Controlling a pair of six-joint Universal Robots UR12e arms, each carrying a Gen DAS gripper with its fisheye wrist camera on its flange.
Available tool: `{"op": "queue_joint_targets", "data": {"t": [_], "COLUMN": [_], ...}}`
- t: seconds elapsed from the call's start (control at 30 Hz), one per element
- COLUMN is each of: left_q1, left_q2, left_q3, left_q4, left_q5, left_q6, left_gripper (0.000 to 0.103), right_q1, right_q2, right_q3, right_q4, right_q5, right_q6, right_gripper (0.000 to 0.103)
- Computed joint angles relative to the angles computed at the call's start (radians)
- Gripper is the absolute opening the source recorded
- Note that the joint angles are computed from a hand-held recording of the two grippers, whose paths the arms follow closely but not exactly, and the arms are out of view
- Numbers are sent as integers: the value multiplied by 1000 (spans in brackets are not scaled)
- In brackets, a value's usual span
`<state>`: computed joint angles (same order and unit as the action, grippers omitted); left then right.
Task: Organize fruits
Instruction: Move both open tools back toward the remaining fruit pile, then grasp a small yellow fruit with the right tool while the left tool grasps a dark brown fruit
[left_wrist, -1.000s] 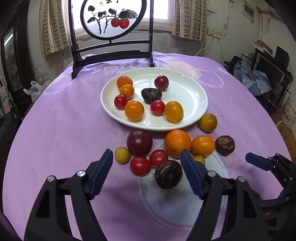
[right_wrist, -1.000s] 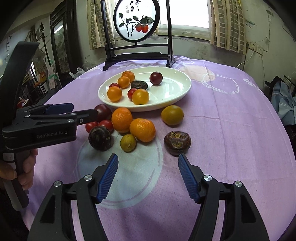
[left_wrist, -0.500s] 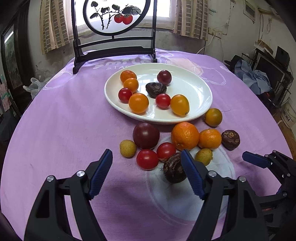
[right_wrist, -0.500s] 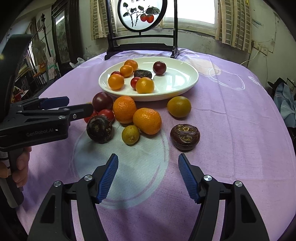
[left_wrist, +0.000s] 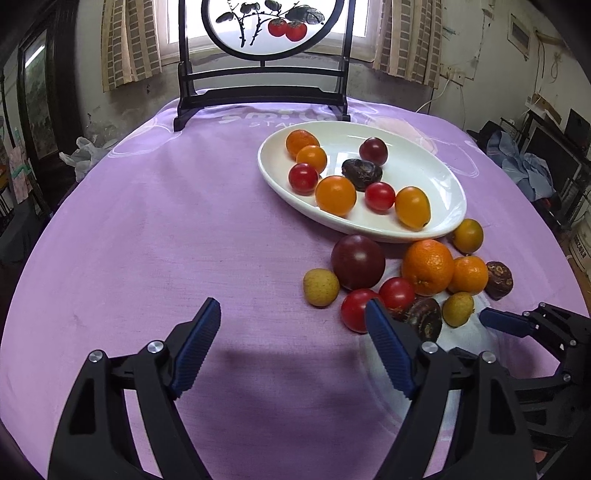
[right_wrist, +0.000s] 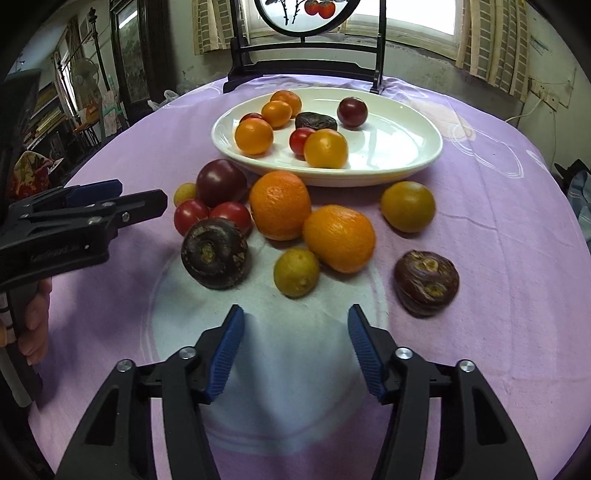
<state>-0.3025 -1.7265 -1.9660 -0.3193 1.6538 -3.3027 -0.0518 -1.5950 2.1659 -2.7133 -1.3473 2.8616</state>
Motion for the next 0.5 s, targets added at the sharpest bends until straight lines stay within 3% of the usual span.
{"op": "queue_joint_targets", "data": {"t": [0.2,0.33,0.5], "left_q1": [3,-2,-11], "left_q2": [6,4,2], "left_q3": [-7,-5,3], "left_q4": [9,-3,-30], "left_q5": [-25,-27,-30], "left_q6": [19,24,30], "left_gripper": [78,78,78], "right_q1": [39,46,30], "right_q2": [37,48,38], "right_q3": [-30,-39,-35], "right_q4": [-28,-40,-23], "right_q5": [-65,-71,-35], "right_q6": [32,48,59], "right_gripper": [48,27,26]}}
